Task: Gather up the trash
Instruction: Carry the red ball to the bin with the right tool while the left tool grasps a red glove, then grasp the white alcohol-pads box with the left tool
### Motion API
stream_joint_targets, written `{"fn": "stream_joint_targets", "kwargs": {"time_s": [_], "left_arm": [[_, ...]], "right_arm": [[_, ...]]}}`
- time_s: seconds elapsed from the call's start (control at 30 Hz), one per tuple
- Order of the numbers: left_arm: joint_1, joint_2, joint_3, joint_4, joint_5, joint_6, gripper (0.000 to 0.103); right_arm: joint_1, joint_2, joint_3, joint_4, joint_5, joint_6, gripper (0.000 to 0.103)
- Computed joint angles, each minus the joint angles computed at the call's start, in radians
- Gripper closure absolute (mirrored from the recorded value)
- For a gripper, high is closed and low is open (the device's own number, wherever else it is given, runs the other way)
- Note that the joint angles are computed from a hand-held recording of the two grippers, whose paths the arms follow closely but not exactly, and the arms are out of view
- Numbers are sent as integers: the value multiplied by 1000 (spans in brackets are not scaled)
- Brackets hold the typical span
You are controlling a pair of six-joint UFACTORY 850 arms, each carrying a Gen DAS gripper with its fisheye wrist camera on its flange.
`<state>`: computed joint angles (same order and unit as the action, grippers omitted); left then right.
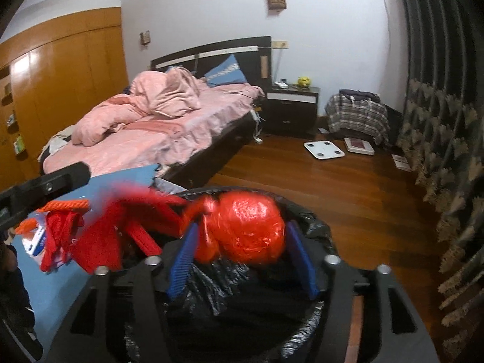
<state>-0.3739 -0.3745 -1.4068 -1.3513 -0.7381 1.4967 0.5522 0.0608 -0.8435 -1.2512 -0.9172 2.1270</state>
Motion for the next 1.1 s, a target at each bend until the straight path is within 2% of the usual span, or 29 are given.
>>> {"fn": "stream_joint_targets", "kwargs": {"time_s": [0.07, 0.17, 0.27, 0.33, 0.6, 0.77, 0.93, 1.1], "left_arm": [[9, 0, 3, 17, 19, -3, 47], [33, 19, 27, 3, 57, 25, 34], [59, 38, 53, -37, 113, 77, 20], [84, 54, 77, -63, 160, 115, 17], [196, 75, 117, -148, 292, 214, 16], [256, 48, 107, -150, 365, 224, 17], [288, 9, 86, -89, 396, 160, 22], [302, -33, 53, -4, 391, 70, 26]], "right_arm": [[-1, 3, 7, -2, -2, 8, 27], [5, -7, 1, -9, -10, 15, 6], [16, -23, -18, -37, 5, 38, 6], [23, -43, -42, -47, 20, 43, 6], [49, -177, -174, -131, 123, 62, 6], [66, -277, -275, -196, 171, 70, 6], [76, -360, -364, -213, 209, 39, 6], [80, -419, -421, -197, 227, -12, 6]]}}
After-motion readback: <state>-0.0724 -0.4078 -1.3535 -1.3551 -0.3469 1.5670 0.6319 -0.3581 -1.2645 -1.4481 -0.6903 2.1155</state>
